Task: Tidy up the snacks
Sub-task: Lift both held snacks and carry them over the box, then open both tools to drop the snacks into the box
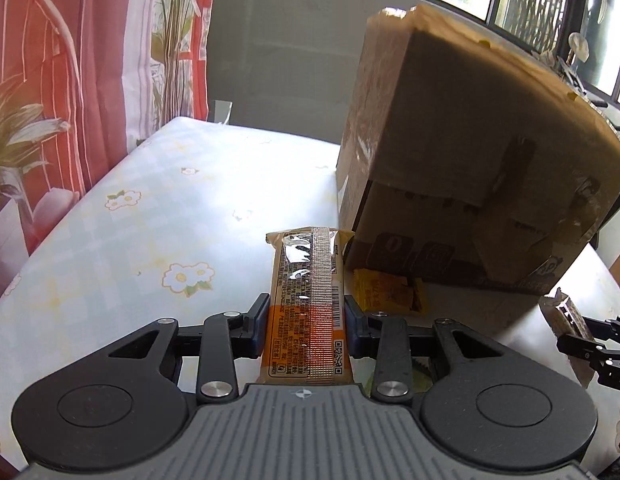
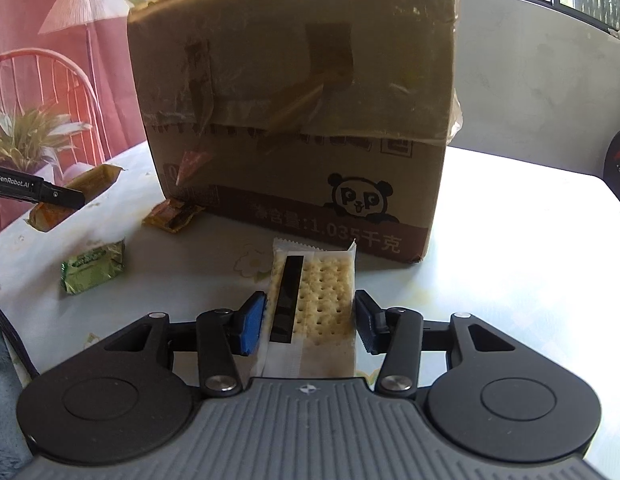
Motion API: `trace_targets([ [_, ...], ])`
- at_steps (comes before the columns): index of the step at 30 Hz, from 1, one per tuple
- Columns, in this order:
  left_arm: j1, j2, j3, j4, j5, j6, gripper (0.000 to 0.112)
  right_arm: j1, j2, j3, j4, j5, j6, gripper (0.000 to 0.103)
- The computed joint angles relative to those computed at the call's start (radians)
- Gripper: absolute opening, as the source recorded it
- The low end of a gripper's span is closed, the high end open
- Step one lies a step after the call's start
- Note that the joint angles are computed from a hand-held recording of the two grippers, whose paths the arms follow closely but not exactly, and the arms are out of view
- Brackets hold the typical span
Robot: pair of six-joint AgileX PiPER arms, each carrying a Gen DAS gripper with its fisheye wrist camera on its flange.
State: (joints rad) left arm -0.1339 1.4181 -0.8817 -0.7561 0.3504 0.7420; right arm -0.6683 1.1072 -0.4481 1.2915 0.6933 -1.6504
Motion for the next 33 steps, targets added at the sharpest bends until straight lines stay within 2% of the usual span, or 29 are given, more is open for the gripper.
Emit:
trace_targets([
  [4,0.003,-0.040,-0.046,-0.061,0.023,0.037,0.039,-0.096,-0.070,-0.054,-0.032,0.147,0.049,0.049],
  [7,-0.016,-0.061,-0.127,-0.041,0.045,0.010,0.039,-0.163,-0.099,-0.141,-0.025,0.262,0.085,0.049],
  [11,-0.074,-0.070,-0.252,-0.083,0.022,0.082,0.039,-0.170,-0.077,-0.292,0.041,0.312,0.108,0.049],
  [14,-0.136,-0.009,-0.391,-0.031,0.021,0.054,0.039,-0.101,0.004,-0.442,0.078,0.263,0.164,0.049],
  [16,-0.183,0.055,-0.487,0.026,0.010,0.011,0.039,-0.032,0.070,-0.541,0.065,0.192,0.206,0.049],
  [18,-0.235,0.135,-0.600,0.164,0.012,-0.121,0.039,0.046,0.144,-0.641,0.020,0.095,0.261,0.049],
  [21,-0.286,0.286,-0.796,0.346,0.074,-0.338,0.039,0.154,0.269,-0.784,-0.121,-0.028,0.408,0.049],
  [23,-0.318,0.411,-0.966,0.503,0.161,-0.487,0.039,0.210,0.326,-0.846,-0.254,-0.095,0.523,0.049],
  [26,-0.360,0.566,-1.184,0.675,0.283,-0.615,0.039,0.268,0.396,-0.925,-0.472,-0.134,0.723,0.049],
  [29,-0.365,0.684,-1.369,0.648,0.405,-0.595,0.039,0.293,0.420,-0.943,-0.601,-0.135,0.821,0.050],
  [30,-0.365,0.702,-1.397,0.636,0.425,-0.590,0.040,0.298,0.422,-0.944,-0.627,-0.137,0.835,0.050],
  [32,-0.369,0.695,-1.372,0.644,0.403,-0.589,0.043,0.302,0.409,-0.917,-0.625,-0.163,0.826,0.051],
  [33,-0.378,0.673,-1.330,0.663,0.375,-0.596,0.048,0.294,0.403,-0.905,-0.599,-0.162,0.809,0.055],
])
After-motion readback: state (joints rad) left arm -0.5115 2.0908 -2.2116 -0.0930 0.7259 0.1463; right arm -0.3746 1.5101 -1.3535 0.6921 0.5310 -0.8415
